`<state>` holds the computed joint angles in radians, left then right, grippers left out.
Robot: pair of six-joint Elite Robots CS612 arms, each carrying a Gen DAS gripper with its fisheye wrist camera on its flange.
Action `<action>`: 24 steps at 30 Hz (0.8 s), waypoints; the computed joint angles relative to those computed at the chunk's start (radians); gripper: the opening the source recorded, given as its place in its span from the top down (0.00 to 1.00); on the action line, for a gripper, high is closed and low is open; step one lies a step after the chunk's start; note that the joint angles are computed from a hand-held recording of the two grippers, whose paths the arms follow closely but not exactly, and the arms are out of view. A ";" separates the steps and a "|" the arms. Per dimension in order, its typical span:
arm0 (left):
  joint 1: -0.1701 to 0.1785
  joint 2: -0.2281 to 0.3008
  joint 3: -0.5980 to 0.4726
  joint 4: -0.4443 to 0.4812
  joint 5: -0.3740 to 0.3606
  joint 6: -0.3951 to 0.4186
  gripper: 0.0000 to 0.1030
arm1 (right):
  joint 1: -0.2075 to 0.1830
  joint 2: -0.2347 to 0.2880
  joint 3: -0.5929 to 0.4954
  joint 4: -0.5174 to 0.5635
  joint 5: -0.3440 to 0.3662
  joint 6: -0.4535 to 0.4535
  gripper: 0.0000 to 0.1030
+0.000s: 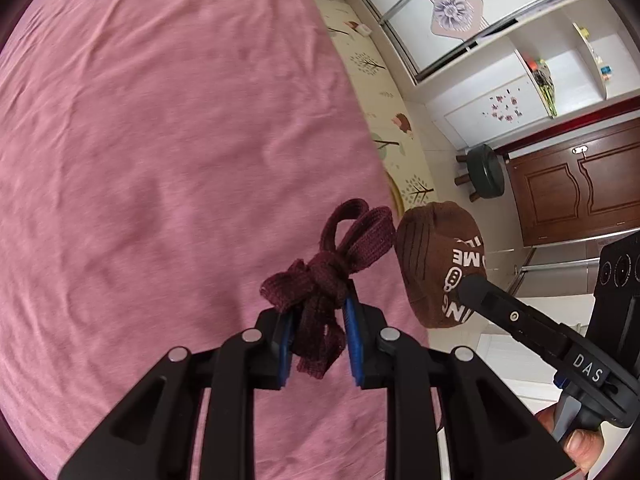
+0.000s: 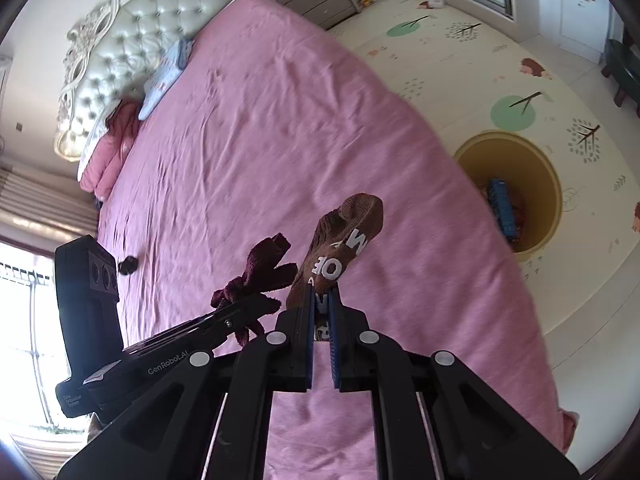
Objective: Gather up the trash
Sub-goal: 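Carry the ribbon and brown sock with both tools toward the yellow bin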
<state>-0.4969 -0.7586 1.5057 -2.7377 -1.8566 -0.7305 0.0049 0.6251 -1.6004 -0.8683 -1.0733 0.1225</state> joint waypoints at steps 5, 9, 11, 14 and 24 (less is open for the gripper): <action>-0.019 0.065 -0.127 0.068 -0.026 0.014 0.79 | -0.049 0.002 0.009 -0.018 -0.017 -0.001 0.94; -0.027 0.119 -0.226 0.128 -0.040 0.040 0.79 | -0.085 0.004 0.025 -0.040 -0.027 0.004 0.94; -0.031 0.150 -0.283 0.160 -0.047 0.047 0.79 | -0.098 0.004 0.039 -0.048 -0.033 0.010 0.94; -0.036 0.196 -0.371 0.207 -0.057 0.060 0.78 | -0.118 0.002 0.064 -0.065 -0.036 0.027 0.94; -0.059 0.342 -0.667 0.366 -0.048 0.121 0.55 | -0.152 -0.020 0.132 -0.130 -0.060 0.035 0.91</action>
